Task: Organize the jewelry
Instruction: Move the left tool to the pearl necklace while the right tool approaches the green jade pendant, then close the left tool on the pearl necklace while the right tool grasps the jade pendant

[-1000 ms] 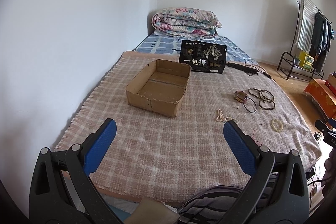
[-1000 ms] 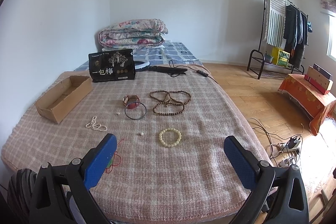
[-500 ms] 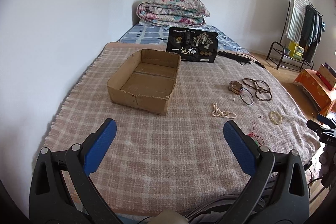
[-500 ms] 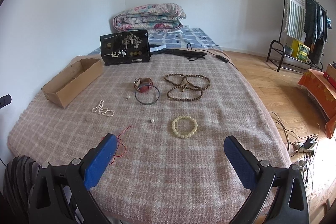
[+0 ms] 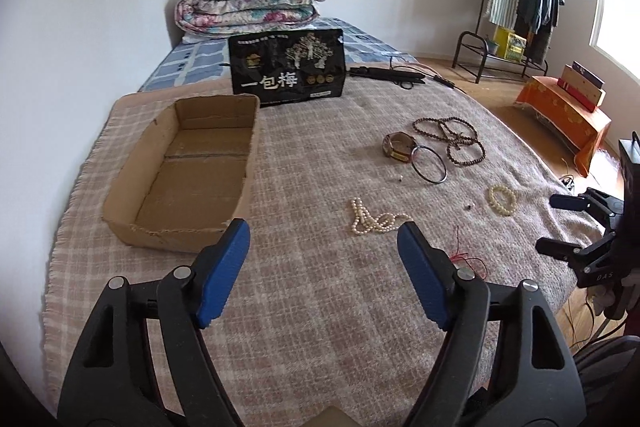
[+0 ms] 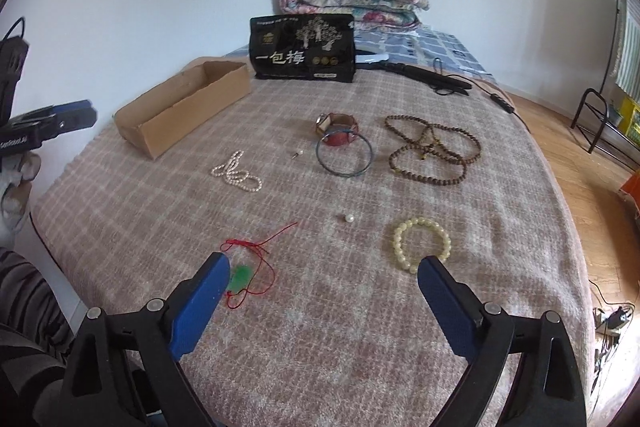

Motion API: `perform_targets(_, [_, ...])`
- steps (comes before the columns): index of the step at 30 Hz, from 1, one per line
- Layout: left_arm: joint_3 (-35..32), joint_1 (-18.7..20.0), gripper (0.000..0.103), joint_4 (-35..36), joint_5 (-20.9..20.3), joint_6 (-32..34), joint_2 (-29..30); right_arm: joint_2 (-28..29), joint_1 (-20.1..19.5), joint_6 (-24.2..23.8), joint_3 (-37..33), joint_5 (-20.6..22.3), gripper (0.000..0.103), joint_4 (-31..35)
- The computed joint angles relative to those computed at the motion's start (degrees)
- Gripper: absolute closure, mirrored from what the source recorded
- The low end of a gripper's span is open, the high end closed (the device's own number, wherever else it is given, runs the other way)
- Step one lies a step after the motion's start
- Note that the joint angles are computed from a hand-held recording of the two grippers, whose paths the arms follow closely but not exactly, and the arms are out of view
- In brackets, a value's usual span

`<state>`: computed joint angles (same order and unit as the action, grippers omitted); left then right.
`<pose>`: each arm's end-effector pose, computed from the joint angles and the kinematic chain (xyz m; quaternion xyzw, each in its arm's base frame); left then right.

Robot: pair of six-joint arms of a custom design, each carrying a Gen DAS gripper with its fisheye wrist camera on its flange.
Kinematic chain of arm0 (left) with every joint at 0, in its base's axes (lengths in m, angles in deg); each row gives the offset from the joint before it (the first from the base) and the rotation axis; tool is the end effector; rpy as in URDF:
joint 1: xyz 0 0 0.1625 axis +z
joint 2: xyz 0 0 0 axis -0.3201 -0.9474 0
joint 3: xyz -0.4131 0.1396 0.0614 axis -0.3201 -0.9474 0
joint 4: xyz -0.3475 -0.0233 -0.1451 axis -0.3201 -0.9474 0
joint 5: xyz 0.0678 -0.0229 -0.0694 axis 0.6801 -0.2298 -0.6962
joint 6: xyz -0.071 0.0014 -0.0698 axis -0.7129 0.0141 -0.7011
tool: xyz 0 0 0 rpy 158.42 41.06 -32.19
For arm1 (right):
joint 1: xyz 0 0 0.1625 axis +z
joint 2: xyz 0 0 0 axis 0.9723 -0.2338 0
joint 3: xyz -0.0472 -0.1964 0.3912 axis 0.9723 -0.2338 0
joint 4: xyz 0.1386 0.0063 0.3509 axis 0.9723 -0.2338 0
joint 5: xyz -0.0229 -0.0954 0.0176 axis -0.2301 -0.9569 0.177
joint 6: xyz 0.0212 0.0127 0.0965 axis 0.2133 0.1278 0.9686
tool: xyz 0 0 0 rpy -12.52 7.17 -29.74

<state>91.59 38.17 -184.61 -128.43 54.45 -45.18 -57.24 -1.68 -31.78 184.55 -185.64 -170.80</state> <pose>-0.3901 -0.3462 0.1089 0.3569 0.8718 -0.2612 0.2108 0.0450 -0.2393 0.3856 0.1768 -0.8681 0.3214 0.3345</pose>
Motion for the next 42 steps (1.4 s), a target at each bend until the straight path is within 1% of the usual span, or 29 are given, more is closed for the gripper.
perform_targets(3, [-2.41,1.33,0.025,-1.23,-3.38,3.37,3.16,2.5,-0.71,-0.46,0.17,1.02,0.016,0.77])
perform_targets(5, [-3.83,2.53,0.025,-2.29,-6.44,5.6,5.11,3.77,-1.72,0.29,0.09,2.47,0.02,2.54])
perform_targets(7, [-5.63,3.68,0.032,-1.88,-8.13,5.82,7.19,4.89,-2.81,1.58,-0.08,3.73,0.028,4.37])
perform_targets(8, [-6.72,4.36,0.037,-1.3,-8.85,5.81,8.3,5.38,-3.48,2.23,-0.05,4.37,0.029,5.05])
perform_targets(9, [-7.65,4.93,0.038,-0.98,-9.37,5.68,9.41,6.08,-3.95,2.87,0.11,4.61,0.032,5.11])
perform_targets(12, [-10.12,6.69,0.038,-0.16,-10.76,5.94,12.43,9.14,-4.34,4.28,1.16,3.65,0.038,2.3])
perform_targets(15, [-11.86,7.9,0.04,0.72,-11.24,6.27,14.8,11.02,-4.51,4.87,2.19,3.21,0.043,-0.34])
perform_targets(17, [-12.89,8.5,0.045,1.23,-11.22,6.34,16.29,11.96,-3.98,5.36,2.71,2.61,0.044,-2.14])
perform_targets(19, [-13.79,9.14,0.046,1.65,-11.28,6.24,17.53,12.6,-3.13,5.76,2.81,2.08,0.048,-2.9])
perform_targets(22, [-14.76,9.97,0.046,1.87,-11.36,6.01,18.96,13.73,-1.63,6.22,2.91,1.14,0.051,-3.92])
perform_targets(25, [-15.37,10.38,0.046,1.88,-11.18,5.77,19.97,16.84,0.76,6.07,3.28,-1.6,0.054,-7.56])
perform_targets(28, [-15.6,10.54,0.047,0.46,-10.78,6.17,20.7,19.12,1.91,5.85,3.53,-3.06,0.057,-9.95])
perform_targets(30, [-15.96,10.54,0.052,0.26,-10.56,6.22,21.11,20.26,2.09,5.83,3.57,-3.55,0.06,-11.04])
perform_targets(32, [-16.02,10.67,0.054,-0.24,-10.4,6.36,21.4,20.8,2.11,5.95,3.66,-3.65,0.062,-11.52])
perform_targets(34, [-16.03,10.58,0.057,-0.37,-10.38,6.31,21.42,21.49,2.52,5.85,3.53,-4.33,0.066,-11.92])
perform_targets(38, [-16.09,11.03,0.068,-1.08,-11.2,7.03,21.51,21.74,3.07,6.02,3.2,-5.49,0.074,-11.42])
perform_targets(40, [-16.0,11.13,0.073,-1.36,-11.43,7.14,21.47,21.76,3.11,6.11,3.22,-5.94,0.081,-11.57])
perform_targets(41, [-15.79,11.13,0.078,-1.58,-11.62,7.12,21.41,21.6,2.97,6.16,3.32,-5.99,0.083,-11.65])
perform_targets(42, [-15.74,11.23,0.08,-1.81,-11.93,7.21,21.37,21.45,2.76,6.24,3.38,-5.98,0.086,-11.66])
